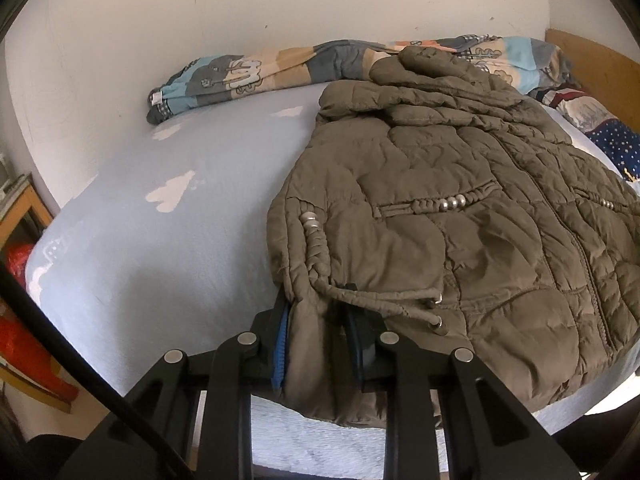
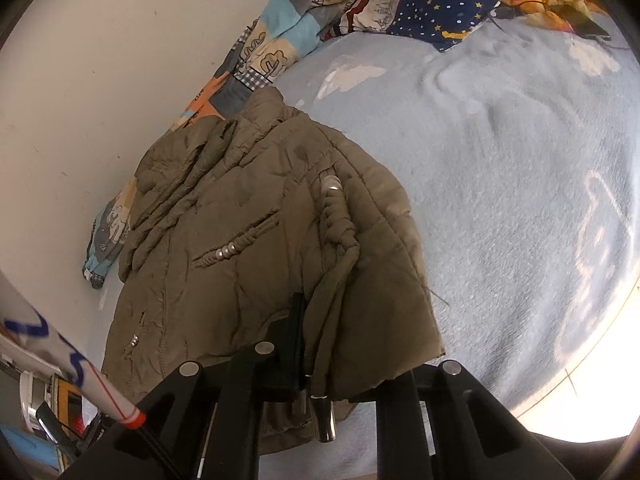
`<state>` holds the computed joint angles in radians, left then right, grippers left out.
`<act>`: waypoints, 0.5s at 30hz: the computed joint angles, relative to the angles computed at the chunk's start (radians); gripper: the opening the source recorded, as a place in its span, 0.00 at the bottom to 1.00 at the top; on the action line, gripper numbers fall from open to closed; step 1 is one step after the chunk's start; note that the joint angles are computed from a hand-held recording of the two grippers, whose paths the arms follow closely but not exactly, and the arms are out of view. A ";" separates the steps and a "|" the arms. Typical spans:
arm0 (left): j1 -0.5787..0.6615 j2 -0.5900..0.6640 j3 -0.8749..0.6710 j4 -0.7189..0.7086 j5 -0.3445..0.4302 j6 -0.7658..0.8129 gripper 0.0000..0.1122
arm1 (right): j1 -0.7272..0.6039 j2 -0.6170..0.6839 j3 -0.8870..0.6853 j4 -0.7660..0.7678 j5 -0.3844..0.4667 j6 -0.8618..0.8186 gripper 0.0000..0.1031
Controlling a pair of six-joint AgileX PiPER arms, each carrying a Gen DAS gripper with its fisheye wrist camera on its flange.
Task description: Fold large clothes
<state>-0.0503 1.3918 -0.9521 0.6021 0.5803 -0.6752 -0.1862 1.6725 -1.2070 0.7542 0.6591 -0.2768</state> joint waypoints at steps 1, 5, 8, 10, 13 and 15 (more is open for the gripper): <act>-0.006 -0.002 -0.001 0.010 0.006 -0.007 0.21 | 0.001 -0.002 0.001 -0.001 -0.002 0.000 0.14; -0.021 -0.010 -0.010 0.030 0.022 -0.020 0.21 | -0.003 -0.023 0.014 0.010 -0.003 -0.020 0.14; -0.034 -0.016 -0.012 0.050 0.033 -0.036 0.21 | 0.002 -0.037 0.017 0.012 -0.008 -0.026 0.14; -0.041 -0.018 -0.015 0.064 0.039 -0.043 0.21 | 0.003 -0.045 0.019 0.017 -0.010 -0.035 0.14; -0.045 -0.025 -0.013 0.067 0.042 -0.042 0.20 | 0.004 -0.051 0.019 0.023 -0.010 -0.040 0.13; -0.052 -0.031 -0.014 0.070 0.051 -0.046 0.20 | 0.000 -0.055 0.023 0.043 -0.009 -0.060 0.13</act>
<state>-0.1024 1.3611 -0.9659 0.6721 0.6312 -0.7215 -0.1857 1.6172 -1.1842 0.7975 0.6501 -0.3372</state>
